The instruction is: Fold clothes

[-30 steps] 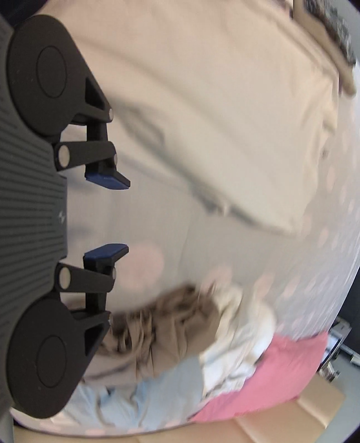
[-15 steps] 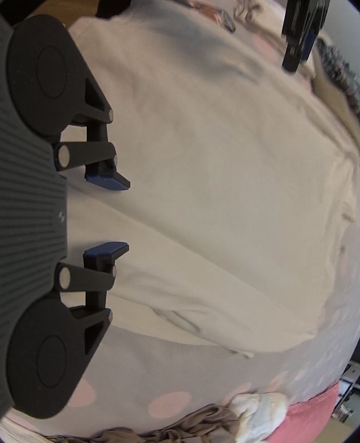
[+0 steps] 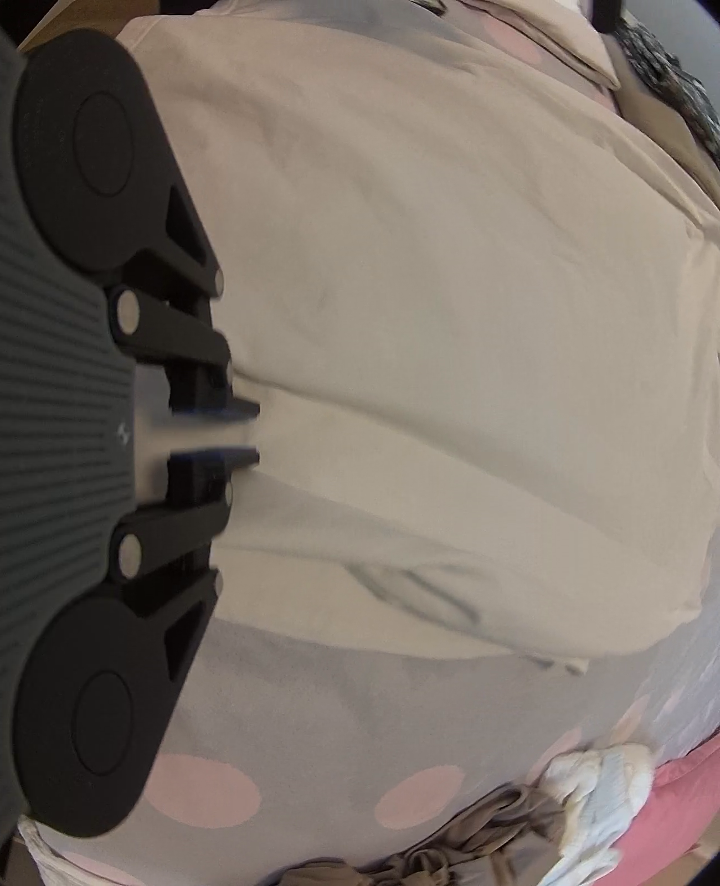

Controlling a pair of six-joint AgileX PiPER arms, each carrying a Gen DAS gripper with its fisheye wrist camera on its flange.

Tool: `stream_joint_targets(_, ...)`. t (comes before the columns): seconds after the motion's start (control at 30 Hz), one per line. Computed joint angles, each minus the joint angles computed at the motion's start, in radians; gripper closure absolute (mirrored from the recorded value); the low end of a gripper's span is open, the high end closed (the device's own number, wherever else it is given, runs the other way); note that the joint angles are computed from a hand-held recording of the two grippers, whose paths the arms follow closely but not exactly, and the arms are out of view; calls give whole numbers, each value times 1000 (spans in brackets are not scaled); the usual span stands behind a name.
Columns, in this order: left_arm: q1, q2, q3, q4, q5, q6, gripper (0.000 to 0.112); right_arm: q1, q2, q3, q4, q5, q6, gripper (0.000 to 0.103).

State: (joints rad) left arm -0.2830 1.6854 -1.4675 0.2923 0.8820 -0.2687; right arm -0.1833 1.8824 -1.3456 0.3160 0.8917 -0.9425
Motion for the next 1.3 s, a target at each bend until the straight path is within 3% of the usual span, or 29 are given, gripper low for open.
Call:
stream_joint_targets(0.13, -1, -3, 4, 5, -1, -4, 63, 61, -68, 124, -45, -131, -6, 76)
stream_joint_targets(0.2, -4, -3, 5, 8, 1, -2, 63, 84, -90, 174, -65, -193, -5, 81)
stream_joint_targets(0.27, -7, -2, 6, 12, 3, -3, 63, 79, -83, 165, -42, -170, -24, 93)
stream_joint_targets(0.37, -10, -4, 11, 18, 3, -7, 63, 53, -42, 91, -28, -93, 8, 102)
stream_joint_targets(0.43, -11, -3, 9, 19, 3, -7, 63, 33, -9, 31, -19, -31, 40, 103)
stream_joint_targets(0.63, -15, 3, 3, 23, 4, -6, 63, 18, 3, -20, 0, 29, 76, 103)
stream_joint_targets(0.9, -20, 10, -3, 28, 7, -7, 63, 76, -33, 57, 1, -62, 62, 92)
stream_joint_targets(1.13, -25, 10, -2, 36, 13, -16, 63, 165, -94, 177, -93, -221, 82, 87)
stream_joint_targets(1.27, -23, 5, 4, 38, 11, -15, 63, 185, -98, 205, -129, -270, 84, 92)
stream_joint_targets(1.3, -22, 1, 9, 38, 9, -16, 63, 187, -97, 202, -135, -270, 92, 99)
